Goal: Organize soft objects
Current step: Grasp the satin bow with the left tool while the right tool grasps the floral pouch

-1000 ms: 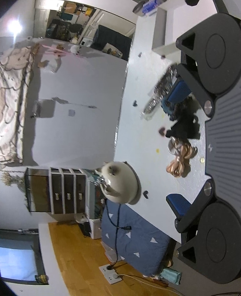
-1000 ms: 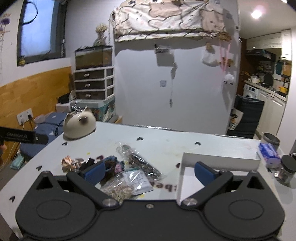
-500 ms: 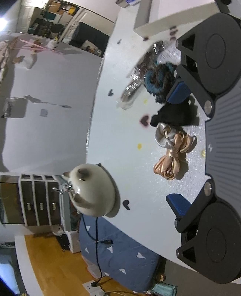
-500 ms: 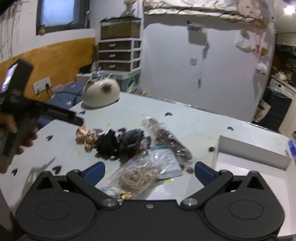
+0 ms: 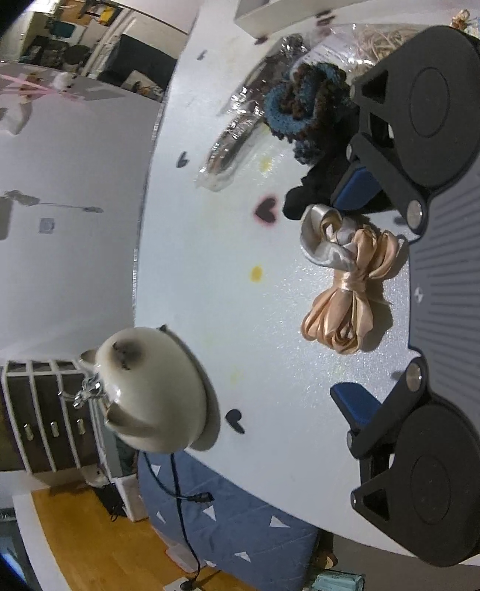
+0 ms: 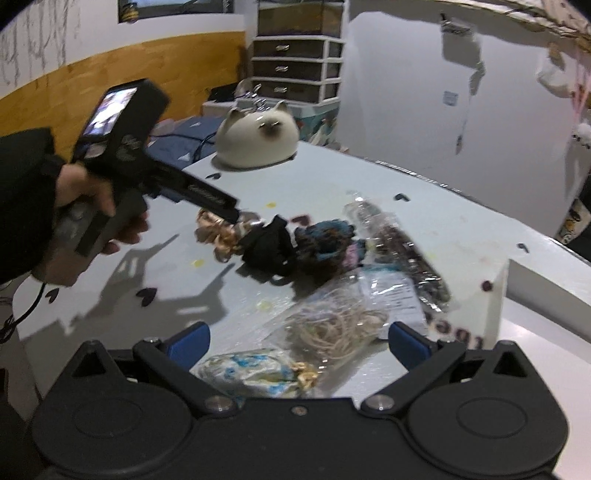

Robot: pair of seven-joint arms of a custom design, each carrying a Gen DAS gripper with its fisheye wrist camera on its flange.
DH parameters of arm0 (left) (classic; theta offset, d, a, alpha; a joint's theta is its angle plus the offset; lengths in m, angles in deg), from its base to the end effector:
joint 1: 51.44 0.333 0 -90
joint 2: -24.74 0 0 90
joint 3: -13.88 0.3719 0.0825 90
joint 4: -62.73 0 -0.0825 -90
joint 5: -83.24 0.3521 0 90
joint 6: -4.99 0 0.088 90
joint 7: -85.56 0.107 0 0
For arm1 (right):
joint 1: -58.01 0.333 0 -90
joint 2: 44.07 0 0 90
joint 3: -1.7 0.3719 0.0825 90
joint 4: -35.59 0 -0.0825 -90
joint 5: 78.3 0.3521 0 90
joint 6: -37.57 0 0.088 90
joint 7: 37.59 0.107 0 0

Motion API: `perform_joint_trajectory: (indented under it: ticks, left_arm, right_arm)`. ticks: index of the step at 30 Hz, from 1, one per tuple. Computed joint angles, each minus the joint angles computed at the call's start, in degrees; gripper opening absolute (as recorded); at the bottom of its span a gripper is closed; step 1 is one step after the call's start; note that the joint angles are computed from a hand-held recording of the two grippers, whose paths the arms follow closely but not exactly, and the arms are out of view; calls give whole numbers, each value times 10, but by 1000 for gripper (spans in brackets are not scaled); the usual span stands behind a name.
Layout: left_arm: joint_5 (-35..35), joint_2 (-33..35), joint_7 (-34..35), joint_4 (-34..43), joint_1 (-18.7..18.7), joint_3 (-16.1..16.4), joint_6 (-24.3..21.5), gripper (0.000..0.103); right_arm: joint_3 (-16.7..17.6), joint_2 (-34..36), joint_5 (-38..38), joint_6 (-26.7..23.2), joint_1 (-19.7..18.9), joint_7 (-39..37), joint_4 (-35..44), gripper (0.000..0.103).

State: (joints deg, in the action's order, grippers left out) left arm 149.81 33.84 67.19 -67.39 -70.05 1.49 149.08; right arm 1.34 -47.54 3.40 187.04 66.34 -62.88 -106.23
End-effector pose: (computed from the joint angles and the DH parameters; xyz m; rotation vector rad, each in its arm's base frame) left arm 0.4478 -0.2750 0.3741 -2.1172 1.3895 -0.4735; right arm 0.4474 0.0412 0.4007 -2.2387 0.7466 -0.3345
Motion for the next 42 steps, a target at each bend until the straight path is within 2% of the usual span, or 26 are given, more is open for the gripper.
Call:
perform_joint_trajectory:
  ticks: [9, 15, 20, 27, 31, 34, 37, 40, 42]
  left_arm:
    - [-26, 42, 63, 35, -4, 6, -19, 101]
    - [-27, 50, 46, 38, -4, 14, -6, 88]
    - [-19, 49, 31, 35, -5, 16, 1, 75]
    - [0, 30, -5, 9, -5, 14, 19, 67]
    - [3, 17, -26, -9, -5, 8, 23, 65]
    - [3, 4, -46, -24, -7, 3, 25, 64]
    - [1, -10, -69, -42, -11, -5, 27, 64]
    - [-7, -23, -89, -58, -18, -14, 21, 64]
    - [-19, -32, -98, -67, -23, -21, 14, 64]
  right_arm:
    - [10, -1, -50, 13, 14, 18, -18, 103]
    - [13, 2, -100, 6, 22, 56, -26, 96]
    - [26, 9, -83, 70, 40, 39, -37, 88]
    - [31, 19, -51, 104, 52, 5, -39, 84]
    - [37, 26, -28, 138, 61, -10, -41, 74]
    - [32, 21, -38, 124, 58, 10, -42, 65]
    - [27, 13, -59, 100, 53, 27, -45, 47]
    - [25, 7, -67, 90, 50, 33, -50, 34]
    - [21, 2, -74, 78, 47, 41, -51, 32]
